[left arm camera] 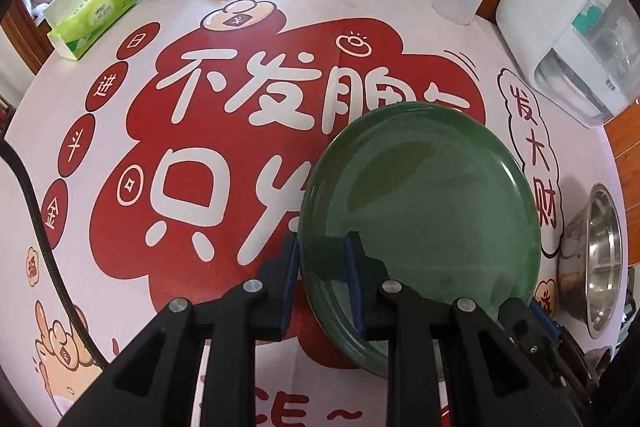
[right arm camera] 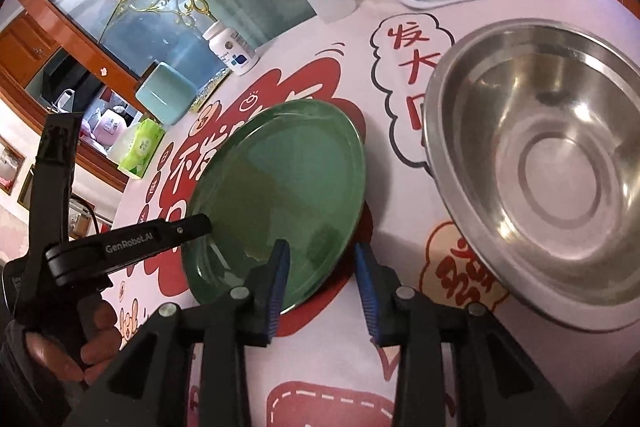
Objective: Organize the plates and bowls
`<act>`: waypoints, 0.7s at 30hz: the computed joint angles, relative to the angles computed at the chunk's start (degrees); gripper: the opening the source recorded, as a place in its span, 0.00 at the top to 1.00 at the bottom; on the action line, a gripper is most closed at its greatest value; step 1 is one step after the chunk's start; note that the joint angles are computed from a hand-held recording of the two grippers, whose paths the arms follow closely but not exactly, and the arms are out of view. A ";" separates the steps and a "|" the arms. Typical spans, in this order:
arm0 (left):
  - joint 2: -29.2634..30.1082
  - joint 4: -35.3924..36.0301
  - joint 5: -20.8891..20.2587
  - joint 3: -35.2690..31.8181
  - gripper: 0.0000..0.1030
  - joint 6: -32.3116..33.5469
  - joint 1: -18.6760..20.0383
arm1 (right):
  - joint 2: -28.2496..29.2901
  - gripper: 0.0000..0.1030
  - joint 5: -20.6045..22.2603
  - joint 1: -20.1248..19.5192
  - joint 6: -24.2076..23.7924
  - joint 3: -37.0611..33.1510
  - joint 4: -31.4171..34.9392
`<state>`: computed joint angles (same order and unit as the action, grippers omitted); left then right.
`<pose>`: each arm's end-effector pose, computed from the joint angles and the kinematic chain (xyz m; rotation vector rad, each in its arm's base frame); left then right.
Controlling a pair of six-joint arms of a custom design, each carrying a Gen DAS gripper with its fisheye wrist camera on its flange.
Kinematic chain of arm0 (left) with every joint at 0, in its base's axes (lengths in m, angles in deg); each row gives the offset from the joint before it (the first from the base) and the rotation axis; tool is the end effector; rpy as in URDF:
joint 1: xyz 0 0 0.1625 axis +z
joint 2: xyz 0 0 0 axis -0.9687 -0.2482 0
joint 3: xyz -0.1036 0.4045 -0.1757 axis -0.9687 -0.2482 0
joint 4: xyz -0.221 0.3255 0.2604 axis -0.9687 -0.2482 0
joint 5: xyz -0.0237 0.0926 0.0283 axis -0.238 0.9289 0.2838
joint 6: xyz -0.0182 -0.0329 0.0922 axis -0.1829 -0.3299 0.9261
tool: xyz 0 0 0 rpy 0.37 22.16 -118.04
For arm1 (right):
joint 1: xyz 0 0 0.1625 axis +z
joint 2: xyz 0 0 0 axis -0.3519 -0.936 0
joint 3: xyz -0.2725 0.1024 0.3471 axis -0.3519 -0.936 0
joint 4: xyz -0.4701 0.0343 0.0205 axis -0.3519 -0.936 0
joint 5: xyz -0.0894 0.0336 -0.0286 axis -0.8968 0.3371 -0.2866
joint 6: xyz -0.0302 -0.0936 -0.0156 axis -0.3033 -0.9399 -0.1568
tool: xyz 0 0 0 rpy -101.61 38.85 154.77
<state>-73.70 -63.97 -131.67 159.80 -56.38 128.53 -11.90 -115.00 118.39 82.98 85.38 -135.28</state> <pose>-0.2493 -0.6412 0.0698 0.7085 2.4618 -0.1686 0.1428 -0.4751 0.1473 -0.4851 -2.4471 1.1626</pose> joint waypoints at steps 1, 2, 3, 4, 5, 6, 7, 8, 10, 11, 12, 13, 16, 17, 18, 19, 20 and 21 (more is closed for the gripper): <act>0.05 -0.02 -0.18 -0.10 0.80 0.03 0.08 | 0.11 0.74 -0.08 -0.04 -0.14 -0.02 -0.20; 0.06 0.02 -0.38 -0.19 0.80 0.13 0.19 | 0.13 0.77 -0.20 -0.10 -0.06 -0.03 -0.12; 0.11 0.10 -0.52 -0.33 0.80 0.41 0.28 | 0.17 0.84 -0.97 -0.02 0.28 0.00 -0.19; 0.26 0.20 -0.52 -0.50 0.80 0.57 0.29 | 0.04 0.85 -0.72 -0.23 0.50 0.21 -0.45; 0.30 0.35 -0.41 -0.57 0.80 0.69 0.29 | -0.09 0.85 -0.05 -0.52 0.47 0.44 -0.81; 0.35 0.39 -0.32 -0.62 0.80 0.67 0.25 | -0.32 0.85 0.50 -0.73 0.59 0.60 -0.70; 0.35 0.37 -0.10 -0.54 0.80 0.38 0.16 | -0.50 0.85 0.70 -0.82 0.74 0.65 -0.42; 0.31 0.29 0.11 -0.38 0.80 -0.07 0.06 | -0.53 0.86 0.66 -0.80 0.78 0.66 -0.39; 0.10 -0.03 0.46 0.11 0.80 -0.70 -0.09 | -0.63 0.86 0.59 -0.77 1.24 0.79 -0.39; 0.00 -0.03 0.55 0.28 0.80 -0.83 -0.19 | -0.84 0.87 0.74 -0.81 1.76 0.94 -0.21; -0.18 0.09 0.53 0.46 0.80 -0.92 -0.27 | -0.96 0.87 0.94 -0.84 2.29 1.11 -0.35; -0.33 0.11 0.52 0.59 0.80 -0.87 -0.33 | -1.19 0.87 1.47 -0.98 3.07 1.47 -0.75; -0.91 -0.22 0.95 1.22 0.80 -0.80 -0.80 | -1.80 0.87 2.05 -1.06 4.13 1.84 -0.09; -1.19 -0.36 1.01 1.49 0.80 -0.88 -0.96 | -2.04 0.87 2.19 -1.02 4.42 1.99 -0.03; -1.51 -0.40 1.09 1.75 0.80 -0.96 -1.15 | -2.22 0.87 2.33 -0.96 4.65 2.13 -0.17; -1.86 -0.38 1.13 2.02 0.80 -0.96 -1.33 | -2.32 0.87 2.37 -0.86 4.78 2.17 -0.30; -2.21 -0.25 1.14 2.28 0.80 -0.93 -1.52 | -2.51 0.88 2.27 -0.67 4.89 2.27 -0.43; -2.51 -0.03 1.19 2.44 0.80 -0.96 -1.70 | -2.76 0.88 2.11 -0.39 4.97 2.34 -0.40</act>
<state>-76.21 -64.00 -130.48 162.24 -57.34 126.82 -14.66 -112.88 118.00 87.95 87.72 -135.67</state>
